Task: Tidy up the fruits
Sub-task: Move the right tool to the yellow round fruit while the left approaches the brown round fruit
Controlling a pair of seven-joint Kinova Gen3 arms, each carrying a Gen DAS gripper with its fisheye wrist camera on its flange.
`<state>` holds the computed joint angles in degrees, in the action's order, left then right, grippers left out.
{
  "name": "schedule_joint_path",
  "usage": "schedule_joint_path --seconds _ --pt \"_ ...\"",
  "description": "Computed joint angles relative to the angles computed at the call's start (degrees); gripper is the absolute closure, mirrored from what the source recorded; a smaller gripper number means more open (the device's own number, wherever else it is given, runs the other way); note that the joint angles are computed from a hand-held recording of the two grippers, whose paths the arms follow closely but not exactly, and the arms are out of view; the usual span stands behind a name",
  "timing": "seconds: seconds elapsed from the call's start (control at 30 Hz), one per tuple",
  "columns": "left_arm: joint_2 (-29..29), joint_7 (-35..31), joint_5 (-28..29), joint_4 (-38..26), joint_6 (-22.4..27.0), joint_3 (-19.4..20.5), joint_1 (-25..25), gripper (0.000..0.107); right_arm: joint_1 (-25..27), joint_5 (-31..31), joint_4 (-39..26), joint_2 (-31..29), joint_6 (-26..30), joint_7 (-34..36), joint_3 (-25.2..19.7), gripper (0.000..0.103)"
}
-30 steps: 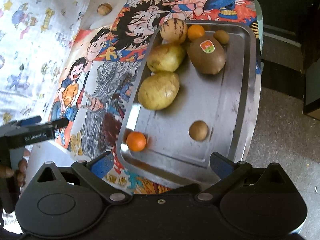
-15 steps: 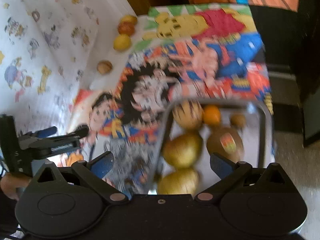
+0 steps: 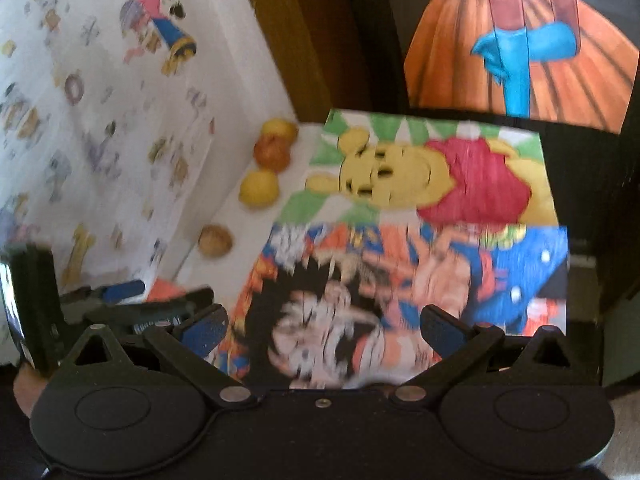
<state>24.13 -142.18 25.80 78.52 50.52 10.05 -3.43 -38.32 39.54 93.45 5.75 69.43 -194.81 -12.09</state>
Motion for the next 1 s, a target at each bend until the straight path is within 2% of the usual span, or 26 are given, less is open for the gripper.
schedule_joint_path --seconds 0.13,0.2,0.3,0.37,0.43,0.53,0.67,0.73,0.87,0.93,1.0 --pt "2.41 -3.28 -0.09 -1.02 -2.09 1.26 0.9 0.005 1.55 0.36 -1.09 1.39 -0.46 2.88 1.32 0.001" --pt "3.78 -5.08 -0.95 -2.72 -0.92 1.74 0.85 0.005 2.19 0.37 -1.38 2.22 -1.3 4.35 2.01 0.001" --pt "5.8 -9.9 -0.04 -5.15 1.52 3.05 -0.95 0.005 3.73 -0.54 -1.42 3.56 -4.65 6.74 3.33 0.001" --pt "6.54 -10.57 0.26 -6.11 1.93 2.78 -1.06 0.005 3.47 -1.4 -1.5 4.68 -7.73 9.49 6.17 0.001" --pt "7.38 -10.35 0.28 -7.3 2.24 2.35 -0.94 0.005 5.88 -2.34 -1.53 5.82 -11.76 13.65 6.63 0.001" --pt "8.27 -9.32 0.38 -8.43 2.06 2.07 -0.79 0.005 13.85 -2.9 -1.72 7.97 -18.75 20.64 2.63 0.001" --pt "9.49 -12.53 2.21 -8.61 2.45 3.79 -2.38 0.005 24.46 -3.22 -3.17 12.2 -26.03 29.96 -4.19 0.001" --pt "9.72 -13.14 2.48 -8.17 1.64 3.79 -1.94 0.005 27.5 -3.29 -3.79 14.0 -29.34 34.62 -5.49 0.001" --pt "10.35 -12.3 3.48 -7.62 -0.91 3.62 -1.15 0.005 27.96 -10.16 -7.47 18.01 -32.3 43.94 -1.52 0.001" --pt "10.78 -9.44 2.18 -7.89 -2.97 2.38 0.75 0.005 27.28 -14.82 -9.18 19.76 -33.09 48.27 1.51 0.001" --pt "11.68 -6.25 0.11 -9.45 -3.03 1.59 2.55 0.006 26.24 -19.31 -11.65 21.85 -32.82 52.7 4.54 0.001"
